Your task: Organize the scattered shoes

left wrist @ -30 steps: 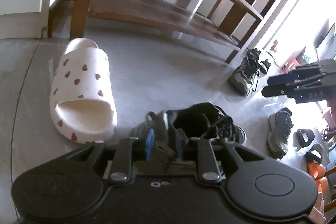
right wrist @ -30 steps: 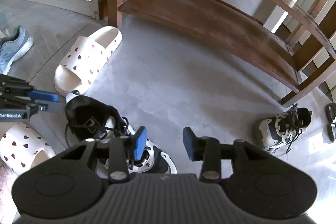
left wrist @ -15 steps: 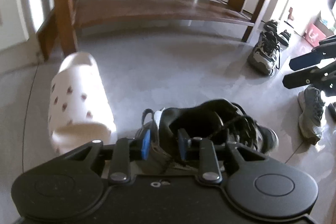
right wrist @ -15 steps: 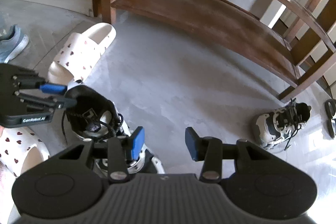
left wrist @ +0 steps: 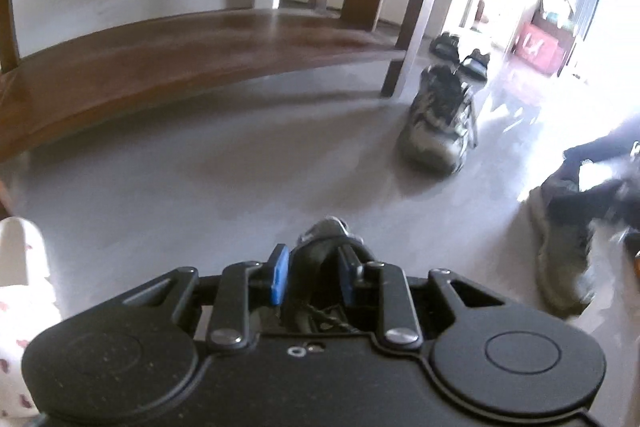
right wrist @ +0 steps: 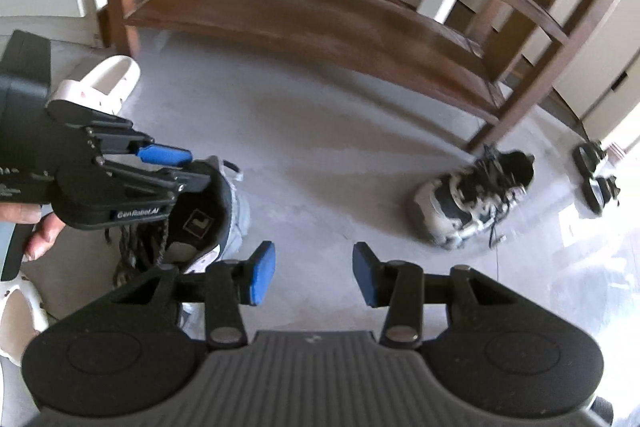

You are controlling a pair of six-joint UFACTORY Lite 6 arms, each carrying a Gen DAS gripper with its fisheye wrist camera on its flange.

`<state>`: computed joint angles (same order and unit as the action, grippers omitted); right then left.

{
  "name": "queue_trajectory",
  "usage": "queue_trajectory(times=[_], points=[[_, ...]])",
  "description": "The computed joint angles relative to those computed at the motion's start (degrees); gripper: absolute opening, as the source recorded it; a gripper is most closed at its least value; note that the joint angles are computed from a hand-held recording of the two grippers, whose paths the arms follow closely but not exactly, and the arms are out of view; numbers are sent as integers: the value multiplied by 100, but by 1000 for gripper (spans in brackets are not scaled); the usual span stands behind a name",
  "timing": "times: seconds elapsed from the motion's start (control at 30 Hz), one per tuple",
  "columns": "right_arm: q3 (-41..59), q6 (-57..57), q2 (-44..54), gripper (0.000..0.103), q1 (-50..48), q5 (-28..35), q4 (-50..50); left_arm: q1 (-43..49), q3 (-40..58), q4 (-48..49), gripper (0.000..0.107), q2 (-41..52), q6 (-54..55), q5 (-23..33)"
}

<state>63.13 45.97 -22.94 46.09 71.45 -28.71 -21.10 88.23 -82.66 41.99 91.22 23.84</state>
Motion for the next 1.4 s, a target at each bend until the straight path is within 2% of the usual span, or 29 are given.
queue_trajectory(times=[0.07, 0.13, 0.23, 0.33, 0.43, 0.67, 0.93, 1.0, 1.13, 1.33, 1.4], points=[[-32, -36, -30, 47, -56, -56, 12, 50, -362, -430, 30, -296, 445, 0], [-16, -71, 11, 47, -83, -180, -2, 301, -1272, -1102, 30, -1016, 1373, -25], [53, -212, 247, 47, -166, -654, 68, 675, -1839, -1043, 30, -1486, 1546, 60], [78, -394, 623, 47, -213, -1273, 173, 1374, -2352, -211, 30, -1945, 1000, 251], [159, -576, 1129, 48, -116, -1870, 299, 2369, -2685, 1080, 31, -2341, 269, 743], [362, -972, 2007, 48, 86, -2548, 594, 4085, -3346, 2963, 32, -3074, -33, 1587], [750, -1439, 2696, 48, 8, -2841, 955, 5377, -3361, 3921, 31, -2909, -761, 2753], [754, -1482, 2759, 48, 52, -2877, 999, 5520, -3487, 3859, 31, -2871, -649, 2994], [881, -1720, 2932, 48, 42, -2910, 1032, 5474, -3662, 3566, 30, -2743, -443, 3049], [960, -2065, 2910, 48, -91, -2851, 1055, 5584, -3503, 3420, 30, -2336, -713, 3430], [986, -2074, 2954, 48, -131, -2835, 1077, 5624, -3318, 3360, 30, -2167, -741, 3753]])
